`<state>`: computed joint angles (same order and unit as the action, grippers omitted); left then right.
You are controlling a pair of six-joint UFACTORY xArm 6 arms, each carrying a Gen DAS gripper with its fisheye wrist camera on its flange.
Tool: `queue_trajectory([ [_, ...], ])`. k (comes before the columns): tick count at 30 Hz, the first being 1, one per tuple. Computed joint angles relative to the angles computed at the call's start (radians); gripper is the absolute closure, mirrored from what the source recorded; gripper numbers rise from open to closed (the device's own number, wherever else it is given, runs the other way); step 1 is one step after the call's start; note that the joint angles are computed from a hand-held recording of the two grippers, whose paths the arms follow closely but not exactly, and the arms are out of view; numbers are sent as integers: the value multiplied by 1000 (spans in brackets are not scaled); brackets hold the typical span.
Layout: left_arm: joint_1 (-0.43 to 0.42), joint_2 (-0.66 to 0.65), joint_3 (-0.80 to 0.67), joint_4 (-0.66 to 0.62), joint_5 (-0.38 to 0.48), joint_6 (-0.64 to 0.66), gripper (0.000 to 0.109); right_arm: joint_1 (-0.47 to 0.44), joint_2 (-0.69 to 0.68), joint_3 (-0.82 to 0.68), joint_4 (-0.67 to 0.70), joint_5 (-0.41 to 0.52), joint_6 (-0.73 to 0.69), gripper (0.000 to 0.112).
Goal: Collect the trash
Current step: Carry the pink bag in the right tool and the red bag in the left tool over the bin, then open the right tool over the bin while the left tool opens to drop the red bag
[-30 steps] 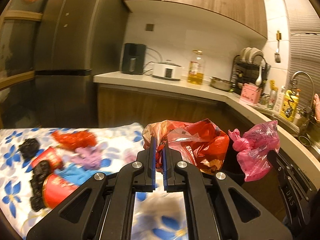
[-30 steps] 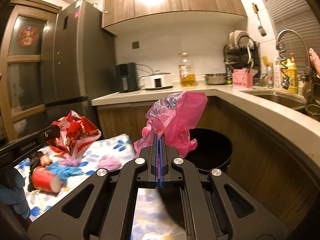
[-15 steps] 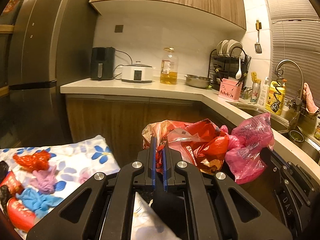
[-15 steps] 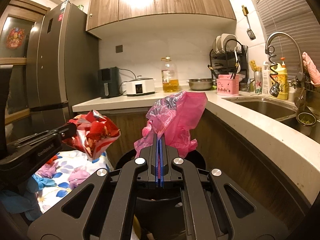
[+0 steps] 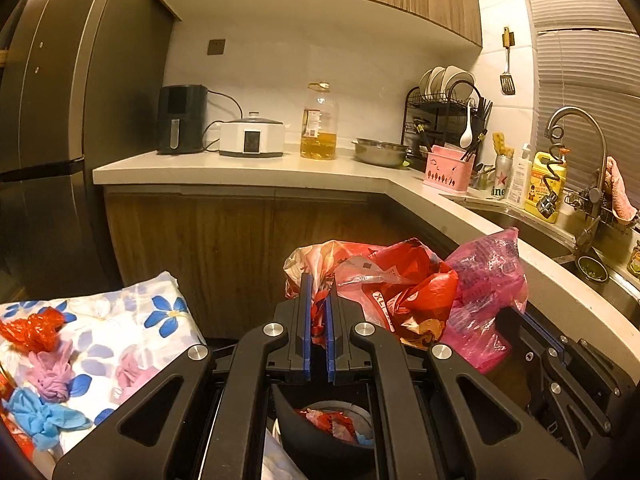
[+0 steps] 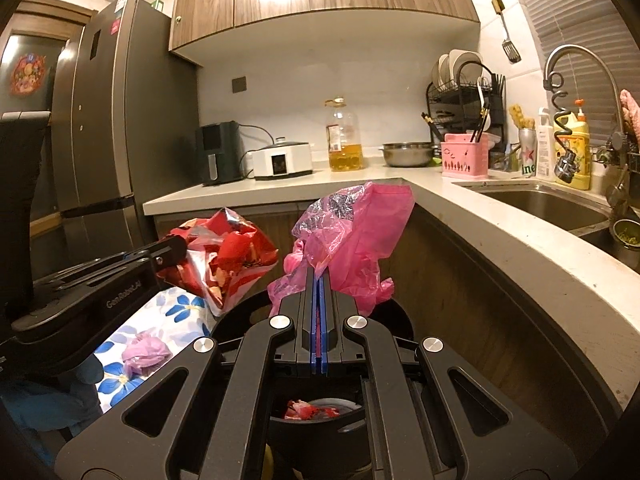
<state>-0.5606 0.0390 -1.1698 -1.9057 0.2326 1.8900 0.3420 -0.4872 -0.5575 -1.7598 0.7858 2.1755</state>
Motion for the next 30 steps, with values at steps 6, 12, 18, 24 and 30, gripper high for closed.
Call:
queue_trajectory([
  [6,-8,29,-23,32,-1,-30,103,-41,12,-8,-34,-47,20,111],
  [12,-15,60,-39,82,-12,-73,98,-79,33,-17,-49,-98,49,110],
  [18,-12,77,-38,155,-1,-139,96,-104,44,-16,-30,-123,48,104],
  [24,-4,80,-32,178,6,-170,68,-106,35,3,-12,-118,55,85],
  [30,5,67,-13,153,-1,-157,46,-87,9,31,14,-95,56,70],
])
